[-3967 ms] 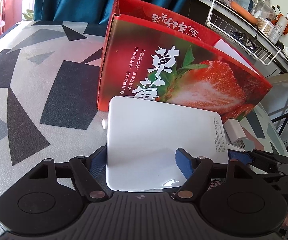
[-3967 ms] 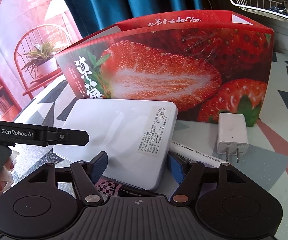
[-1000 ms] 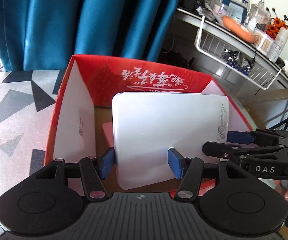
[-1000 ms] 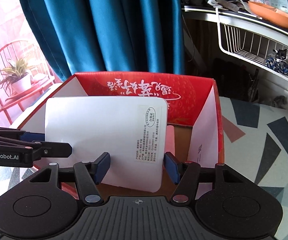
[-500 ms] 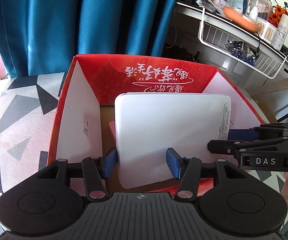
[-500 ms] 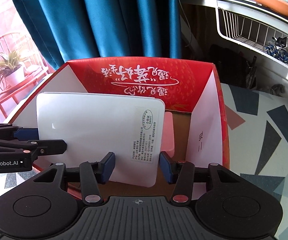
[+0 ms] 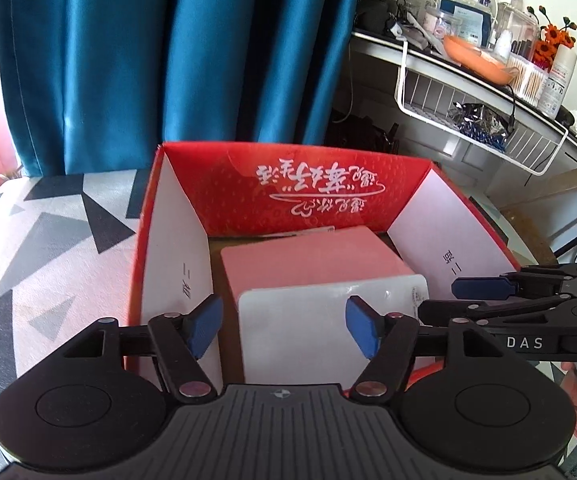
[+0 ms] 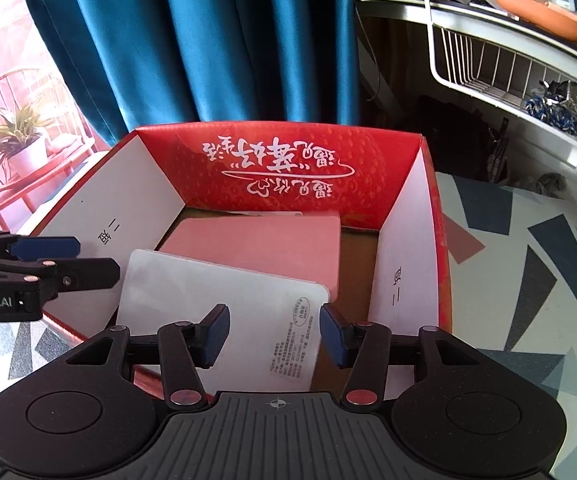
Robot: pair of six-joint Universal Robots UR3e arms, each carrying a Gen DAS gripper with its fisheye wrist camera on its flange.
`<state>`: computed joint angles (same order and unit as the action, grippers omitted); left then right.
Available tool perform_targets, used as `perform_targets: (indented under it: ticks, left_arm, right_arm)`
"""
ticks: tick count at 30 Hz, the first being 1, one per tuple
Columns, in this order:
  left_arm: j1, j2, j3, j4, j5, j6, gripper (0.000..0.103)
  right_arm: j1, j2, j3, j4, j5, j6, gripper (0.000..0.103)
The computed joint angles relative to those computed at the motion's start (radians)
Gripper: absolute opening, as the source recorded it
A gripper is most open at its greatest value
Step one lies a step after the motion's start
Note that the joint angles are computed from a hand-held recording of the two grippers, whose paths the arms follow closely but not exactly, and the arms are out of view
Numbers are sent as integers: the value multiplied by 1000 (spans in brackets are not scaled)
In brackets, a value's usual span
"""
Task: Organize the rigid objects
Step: 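Lower the power bank into the box and open the right gripper, then move the right gripper out of the box toward the pink checkered tube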
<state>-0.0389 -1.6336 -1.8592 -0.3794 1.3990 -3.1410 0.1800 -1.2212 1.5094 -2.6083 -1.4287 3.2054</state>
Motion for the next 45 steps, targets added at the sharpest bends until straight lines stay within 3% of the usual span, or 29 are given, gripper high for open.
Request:
perform_targets:
  ticks: [4, 6, 9, 11, 18, 24, 34, 45]
  left_arm:
    - [20, 50, -38, 18, -14, 5, 88]
    - [36, 84, -67, 32, -37, 15, 98]
    - [58, 138, -115, 46, -64, 32, 103]
    - [56, 172, -140, 44, -46, 43, 103]
    - [114, 368, -307, 36, -91, 63, 103]
    - [157, 537, -450, -15, -135, 75, 103]
    - [208, 781, -661, -111, -192, 64, 103]
    - [219, 988, -764, -254, -182, 77, 103]
  right_arm:
    - [8, -38, 46, -49, -19, 2, 64]
    - [9, -61, 78, -81, -12, -8, 85]
    - [20, -102, 130, -125, -17, -30, 99]
    - [26, -131, 177, -168, -16, -35, 102]
    - [28, -251, 387, -331, -4, 24, 103]
    - [76, -328, 578, -520, -62, 32, 103]
    - [164, -361, 777, -654, -113, 120, 102]
    - [268, -371, 923, -693, -203, 202, 92]
